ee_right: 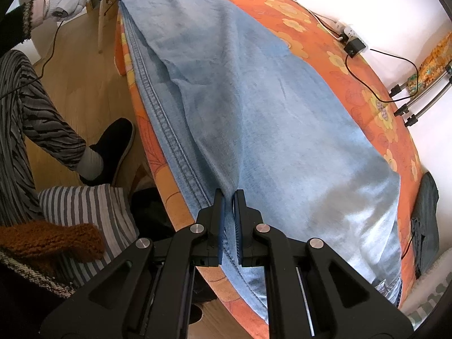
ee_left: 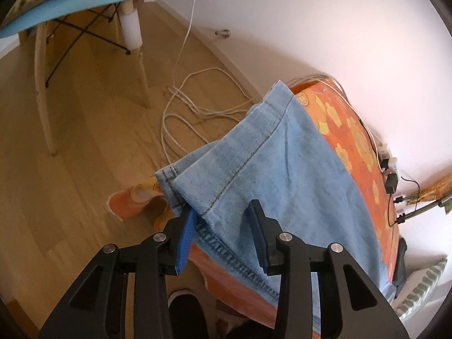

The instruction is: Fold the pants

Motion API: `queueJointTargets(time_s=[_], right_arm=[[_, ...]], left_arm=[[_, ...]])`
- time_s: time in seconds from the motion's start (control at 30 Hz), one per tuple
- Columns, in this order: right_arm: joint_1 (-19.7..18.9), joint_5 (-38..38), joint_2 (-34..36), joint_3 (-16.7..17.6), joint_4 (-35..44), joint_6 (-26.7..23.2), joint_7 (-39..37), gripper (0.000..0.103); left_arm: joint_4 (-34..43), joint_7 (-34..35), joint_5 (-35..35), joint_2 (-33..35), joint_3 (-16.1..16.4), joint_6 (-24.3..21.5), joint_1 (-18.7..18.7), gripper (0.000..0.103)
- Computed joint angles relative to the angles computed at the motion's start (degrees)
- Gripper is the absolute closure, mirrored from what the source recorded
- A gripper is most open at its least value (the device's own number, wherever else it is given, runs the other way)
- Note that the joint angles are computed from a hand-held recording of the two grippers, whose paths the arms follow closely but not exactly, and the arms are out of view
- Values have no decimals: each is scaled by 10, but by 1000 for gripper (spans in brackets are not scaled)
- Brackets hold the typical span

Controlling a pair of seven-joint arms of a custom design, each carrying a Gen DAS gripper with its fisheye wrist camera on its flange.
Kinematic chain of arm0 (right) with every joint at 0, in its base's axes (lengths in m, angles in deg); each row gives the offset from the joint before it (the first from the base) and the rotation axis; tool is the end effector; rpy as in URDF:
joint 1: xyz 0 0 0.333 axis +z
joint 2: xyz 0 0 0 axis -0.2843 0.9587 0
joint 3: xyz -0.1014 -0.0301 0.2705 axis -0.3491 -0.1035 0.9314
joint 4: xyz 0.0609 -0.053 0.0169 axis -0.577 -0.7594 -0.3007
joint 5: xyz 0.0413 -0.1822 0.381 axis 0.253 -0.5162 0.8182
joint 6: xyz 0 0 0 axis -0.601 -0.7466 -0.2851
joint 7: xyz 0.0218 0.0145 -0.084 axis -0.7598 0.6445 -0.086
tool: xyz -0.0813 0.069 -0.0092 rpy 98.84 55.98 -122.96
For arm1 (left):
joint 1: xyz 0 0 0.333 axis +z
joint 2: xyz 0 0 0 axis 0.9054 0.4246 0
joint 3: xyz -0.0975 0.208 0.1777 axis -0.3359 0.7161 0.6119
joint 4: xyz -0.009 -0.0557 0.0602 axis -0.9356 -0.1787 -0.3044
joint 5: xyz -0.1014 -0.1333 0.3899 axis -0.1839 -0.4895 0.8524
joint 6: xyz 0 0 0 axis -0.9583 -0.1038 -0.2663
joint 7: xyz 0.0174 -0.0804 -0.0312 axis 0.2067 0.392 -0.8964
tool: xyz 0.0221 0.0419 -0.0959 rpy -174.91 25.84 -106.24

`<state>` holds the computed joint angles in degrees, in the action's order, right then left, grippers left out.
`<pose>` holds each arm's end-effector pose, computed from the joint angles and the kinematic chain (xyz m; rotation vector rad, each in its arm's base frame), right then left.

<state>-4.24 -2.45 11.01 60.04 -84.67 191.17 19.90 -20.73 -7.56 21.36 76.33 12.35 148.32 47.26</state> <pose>0.5319 0.1594 0.4425 -2.6382 1.2547 -0.4472 0.6418 -0.3340 0.3812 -2.5657 1.4054 -0.8986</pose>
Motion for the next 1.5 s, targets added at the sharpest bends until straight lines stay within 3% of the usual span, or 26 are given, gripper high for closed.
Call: queueJointTargets(time_s=[0.07,0.13,0.27,0.57,0.97,1.07,1.13,1.2,1.3,1.5], right_arm=[[0,-1,1,-1,1,-1,-4,97],[-1,-2,2,-1,3,-1,-6,97],[-2,-11,0,0,4,0,-3,97],[1,28,-28,-6,4,8,-20,99],[10,34,-13,4,-21,-6,-31,99],[13,60,-9,-4,-14,-23,-42,93],[18,110,-23,-17,-17,-34,-74,91],[15,152,-36,-28,-18,-42,-92,84],[2,218,-66,-50,-26,-29,-108,69],[-59,237,-76,-73,-15,33,-63,66]], left_arm=[[7,-6,16,3,8,-1,-8,69],[17,-15,40,4,18,-17,-20,98],[43,-11,77,7,24,-47,-31,99],[43,-17,126,-21,30,-48,-27,99],[23,3,100,-15,13,-86,-14,99],[37,19,87,-9,8,-112,-14,94],[37,39,76,-13,3,-128,-11,83],[39,40,87,-19,7,-153,-17,82],[23,29,97,-38,10,-152,-17,82],[60,46,139,-41,3,-179,-32,82]])
